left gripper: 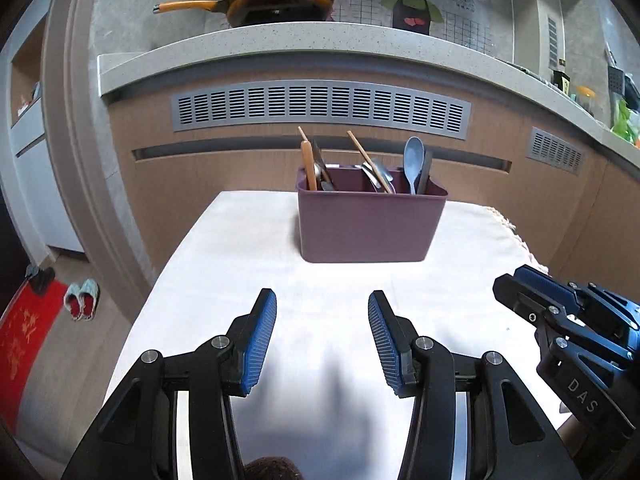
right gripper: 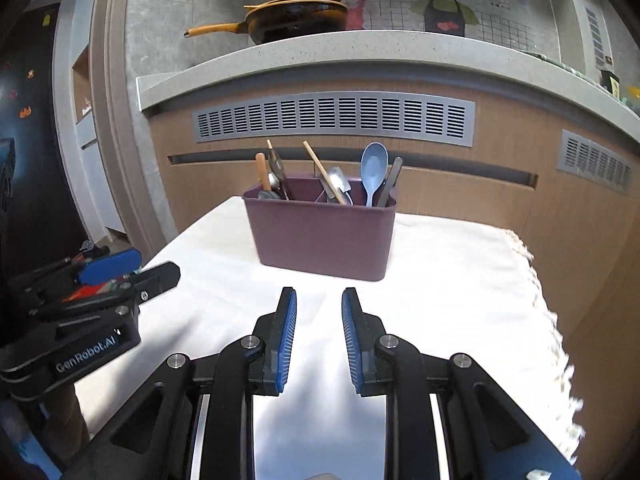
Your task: Organize utensils
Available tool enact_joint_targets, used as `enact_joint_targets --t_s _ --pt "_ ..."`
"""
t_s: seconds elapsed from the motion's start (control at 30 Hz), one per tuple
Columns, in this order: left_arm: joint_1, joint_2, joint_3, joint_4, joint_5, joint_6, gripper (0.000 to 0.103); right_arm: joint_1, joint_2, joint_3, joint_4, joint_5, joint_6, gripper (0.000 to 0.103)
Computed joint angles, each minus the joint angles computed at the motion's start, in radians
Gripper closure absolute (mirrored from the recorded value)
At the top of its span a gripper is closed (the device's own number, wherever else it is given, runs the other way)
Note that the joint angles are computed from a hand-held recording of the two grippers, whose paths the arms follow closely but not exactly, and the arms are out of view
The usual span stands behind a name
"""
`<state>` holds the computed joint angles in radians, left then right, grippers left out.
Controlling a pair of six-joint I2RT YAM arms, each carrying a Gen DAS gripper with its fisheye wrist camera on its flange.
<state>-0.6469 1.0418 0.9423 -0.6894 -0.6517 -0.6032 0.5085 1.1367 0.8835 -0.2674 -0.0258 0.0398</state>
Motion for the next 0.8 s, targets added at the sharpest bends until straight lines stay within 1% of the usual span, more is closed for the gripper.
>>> enact_joint_targets --t_s 0.13,0.2,0.43,0.8 --pt "-0.075 -0.014 0.021 -0.062 -0.058 -0.047 0.054 0.019 -0.063 -0.031 -0.011 0.042 0.012 0.082" --pt "-0.104 -0.018 0.034 -0.085 -0.078 -0.064 0.054 0.009 -0.080 -0.034 -0.018 0.031 0.017 0.082" --pt "-0.119 -0.007 0.058 -0.096 -0.067 -0.072 0.054 -0.016 -0.118 -0.034 -0.036 0.018 0.020 0.082" --pt "-0.107 0.004 0.061 -0.086 -0.036 -0.058 0.054 -0.021 -0.123 -0.030 -0.051 0.009 0.018 0.082"
